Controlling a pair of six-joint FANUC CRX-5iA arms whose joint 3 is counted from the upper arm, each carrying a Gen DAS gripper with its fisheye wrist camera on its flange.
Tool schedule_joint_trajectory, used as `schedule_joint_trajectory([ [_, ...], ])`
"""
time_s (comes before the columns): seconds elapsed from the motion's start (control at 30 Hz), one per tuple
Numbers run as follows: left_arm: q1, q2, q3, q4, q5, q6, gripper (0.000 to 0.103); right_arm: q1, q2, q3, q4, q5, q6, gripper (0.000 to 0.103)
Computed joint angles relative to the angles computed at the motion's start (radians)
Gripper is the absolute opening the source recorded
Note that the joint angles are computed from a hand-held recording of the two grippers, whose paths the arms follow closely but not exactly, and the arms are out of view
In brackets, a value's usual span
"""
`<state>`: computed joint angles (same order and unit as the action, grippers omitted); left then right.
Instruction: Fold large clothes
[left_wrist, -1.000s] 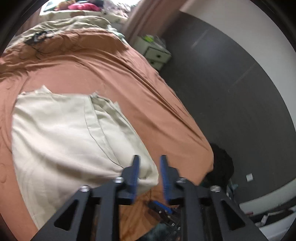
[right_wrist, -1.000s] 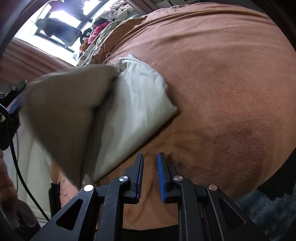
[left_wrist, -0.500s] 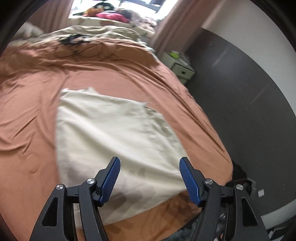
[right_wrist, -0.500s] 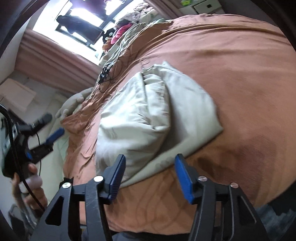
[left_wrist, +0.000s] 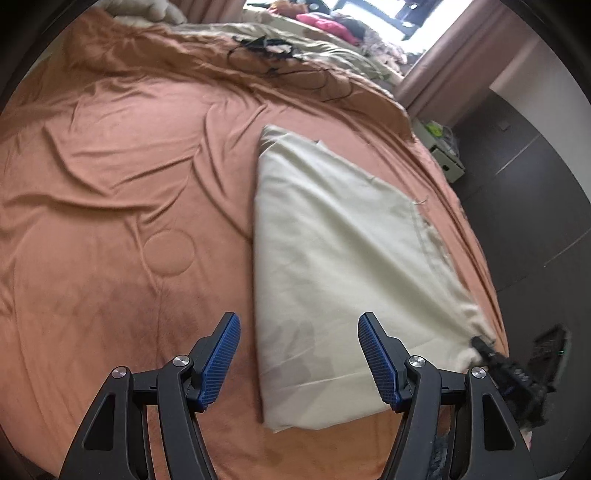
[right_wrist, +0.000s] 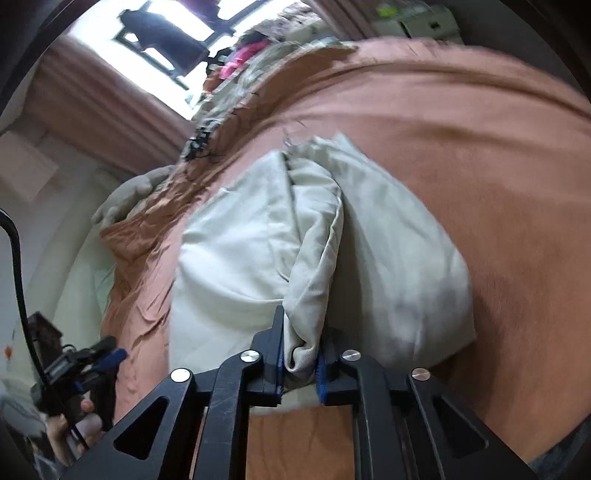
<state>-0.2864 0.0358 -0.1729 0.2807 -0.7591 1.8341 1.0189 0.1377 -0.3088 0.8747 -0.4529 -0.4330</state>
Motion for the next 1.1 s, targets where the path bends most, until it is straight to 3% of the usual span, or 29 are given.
schedule_joint_trajectory([
  [0.4,-0.025,0.062,-0.014,0.036,-0.007,-0.038,0.067,-0.02,-0.094,-0.112,0.176,-0.02,-0.158,0.008],
  [0.67,-0.053,0.109,-0.011,0.129,0.001,-0.162,0.035,-0.041,-0.13,-0.234,0.193,0.007,-0.333,0.008],
  [0.77,-0.06,0.118,-0.002,0.12,-0.003,-0.163,0.035,-0.037,-0.114,-0.223,0.121,0.015,-0.286,0.009],
  [0.83,-0.06,0.119,0.004,0.107,-0.01,-0.156,0.035,-0.038,-0.12,-0.221,0.105,0.016,-0.255,0.016],
  [0.93,-0.056,0.114,-0.008,0.125,-0.015,-0.162,0.035,-0.036,-0.119,-0.192,0.038,0.0,-0.155,0.039],
  [0.97,-0.057,0.114,-0.007,0.127,-0.02,-0.156,0.035,-0.034,-0.116,-0.178,0.008,-0.016,-0.117,0.058],
  [1.0,-0.058,0.111,-0.012,0.128,-0.019,-0.152,0.035,-0.024,-0.104,-0.146,-0.045,-0.063,-0.06,0.069],
  [1.03,-0.06,0.108,-0.018,0.128,-0.016,-0.15,0.035,-0.022,-0.095,-0.13,-0.063,-0.093,-0.04,0.069],
  [1.1,-0.065,0.103,-0.027,0.124,-0.012,-0.147,0.035,-0.039,-0.088,-0.13,-0.071,-0.063,-0.031,0.069],
])
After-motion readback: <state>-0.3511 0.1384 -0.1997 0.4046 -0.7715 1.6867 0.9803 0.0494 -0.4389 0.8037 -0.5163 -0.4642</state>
